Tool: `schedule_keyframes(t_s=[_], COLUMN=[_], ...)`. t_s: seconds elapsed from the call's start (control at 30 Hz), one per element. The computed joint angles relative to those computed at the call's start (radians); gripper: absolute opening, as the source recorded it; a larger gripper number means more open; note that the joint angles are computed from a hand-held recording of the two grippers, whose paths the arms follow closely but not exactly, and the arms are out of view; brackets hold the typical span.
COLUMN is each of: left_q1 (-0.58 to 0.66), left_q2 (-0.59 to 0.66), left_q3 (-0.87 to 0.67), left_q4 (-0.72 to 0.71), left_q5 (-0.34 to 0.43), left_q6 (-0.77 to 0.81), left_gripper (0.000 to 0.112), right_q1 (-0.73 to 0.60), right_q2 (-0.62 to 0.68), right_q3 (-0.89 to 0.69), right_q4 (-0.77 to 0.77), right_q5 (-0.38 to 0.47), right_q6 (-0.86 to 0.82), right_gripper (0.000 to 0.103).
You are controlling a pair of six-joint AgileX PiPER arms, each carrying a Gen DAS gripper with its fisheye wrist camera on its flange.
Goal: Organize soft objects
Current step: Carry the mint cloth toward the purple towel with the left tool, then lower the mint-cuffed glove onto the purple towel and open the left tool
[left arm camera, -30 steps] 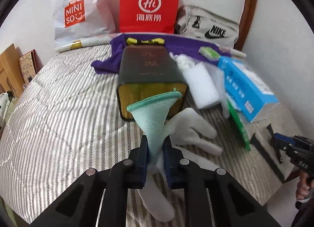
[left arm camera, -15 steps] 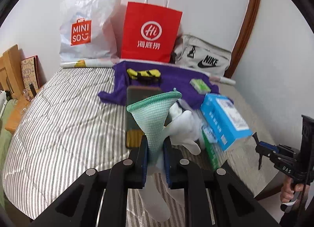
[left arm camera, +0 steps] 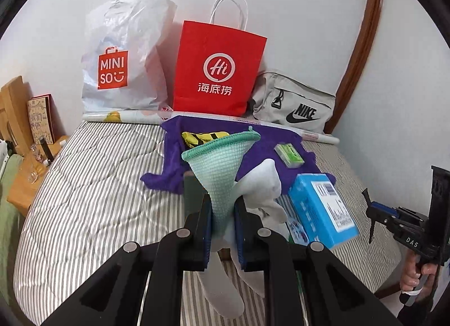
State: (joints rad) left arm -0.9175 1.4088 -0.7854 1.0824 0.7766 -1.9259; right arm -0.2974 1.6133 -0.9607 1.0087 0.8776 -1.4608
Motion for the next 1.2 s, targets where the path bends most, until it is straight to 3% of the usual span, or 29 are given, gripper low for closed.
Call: schedule_keyframes(t_s=[0.43,1.2], left_q1=[0.251,0.508], left_q2=[0.086,0.325], left_q3=[-0.129,-0.420], left_q4=[-0.079,-0.380], left_q5=[-0.183,-0.316], left_q6=[0.221,0.672], left_gripper=[0.014,0.014], right_q1=[0.142,0.263], right_q2=[0.150,0.500], right_q3=[-0.271,-0.723], right_q4=[-0.060,-0.224], right_q5=[-0.035,-0.040], right_q6=[0.180,0.449], right_gripper=[0.021,0.021])
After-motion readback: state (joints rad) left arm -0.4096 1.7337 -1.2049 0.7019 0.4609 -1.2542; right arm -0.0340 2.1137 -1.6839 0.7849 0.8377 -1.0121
